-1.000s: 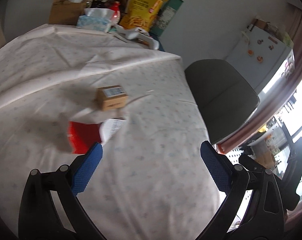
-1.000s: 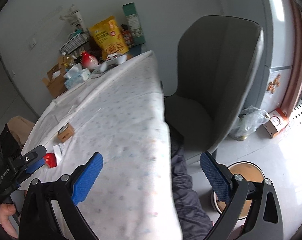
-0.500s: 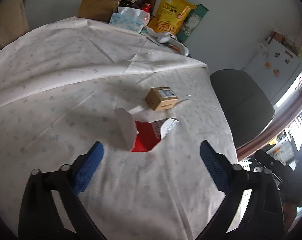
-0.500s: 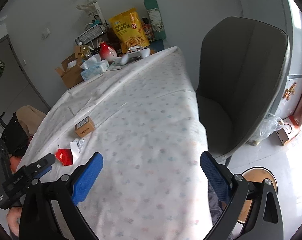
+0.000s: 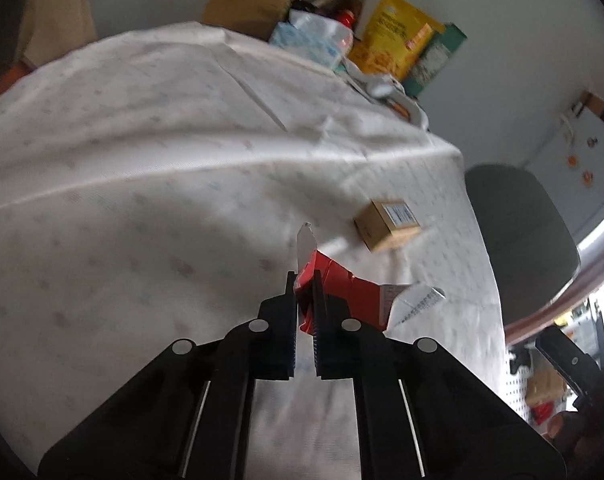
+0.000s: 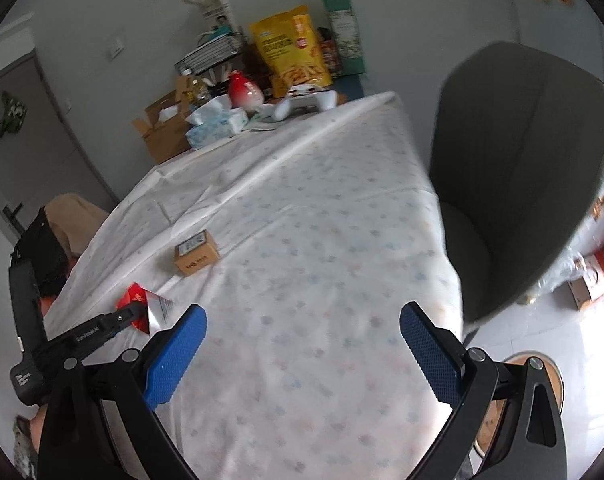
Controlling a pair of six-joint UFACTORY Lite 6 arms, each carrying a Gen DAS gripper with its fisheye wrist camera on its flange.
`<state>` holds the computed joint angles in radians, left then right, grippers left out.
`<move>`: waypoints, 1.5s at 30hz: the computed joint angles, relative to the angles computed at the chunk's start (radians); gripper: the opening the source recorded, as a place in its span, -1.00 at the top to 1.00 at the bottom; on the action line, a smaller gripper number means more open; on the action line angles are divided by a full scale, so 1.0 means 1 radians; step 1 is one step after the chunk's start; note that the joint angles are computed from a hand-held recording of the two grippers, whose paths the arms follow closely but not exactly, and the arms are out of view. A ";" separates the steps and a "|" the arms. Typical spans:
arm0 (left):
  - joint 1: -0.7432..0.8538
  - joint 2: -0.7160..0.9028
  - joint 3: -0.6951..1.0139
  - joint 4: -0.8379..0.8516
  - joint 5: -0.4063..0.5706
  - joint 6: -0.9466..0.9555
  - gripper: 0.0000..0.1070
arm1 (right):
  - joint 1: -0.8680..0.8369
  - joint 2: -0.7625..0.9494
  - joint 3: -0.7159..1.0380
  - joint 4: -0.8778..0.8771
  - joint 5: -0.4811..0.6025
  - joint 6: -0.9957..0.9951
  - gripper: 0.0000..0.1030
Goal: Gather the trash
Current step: 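Grasp the small brown box with the right tool while the left tool holds the wrapper, then carry both items over the bucket and open both tools to drop them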
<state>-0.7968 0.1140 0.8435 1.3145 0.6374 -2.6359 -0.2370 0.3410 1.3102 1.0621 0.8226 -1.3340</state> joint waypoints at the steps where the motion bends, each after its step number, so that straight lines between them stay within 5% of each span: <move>1: -0.002 -0.015 -0.008 -0.007 0.013 0.005 0.87 | 0.019 0.000 0.004 -0.001 -0.003 0.000 -0.85; 15: -0.013 -0.328 -0.274 -0.107 0.164 -0.005 0.87 | 0.395 0.101 0.124 -0.101 -0.181 0.120 -0.64; 24: 0.040 -0.395 -0.359 -0.062 0.123 -0.047 0.87 | 0.513 0.282 0.312 -0.220 -0.266 0.260 -0.62; 26: 0.063 -0.386 -0.365 -0.031 0.088 -0.066 0.87 | 0.538 0.328 0.360 -0.225 -0.265 0.220 0.08; 27: 0.067 -0.380 -0.362 -0.026 0.081 -0.065 0.87 | 0.542 0.346 0.385 -0.273 -0.249 0.255 0.10; 45: 0.008 -0.047 0.014 0.046 0.024 0.012 0.87 | 0.184 0.105 0.147 -0.113 -0.043 0.057 0.11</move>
<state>-0.7884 0.0669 0.8573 1.3607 0.6617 -2.6236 -0.0531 0.4461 1.4577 0.9488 0.7797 -1.2767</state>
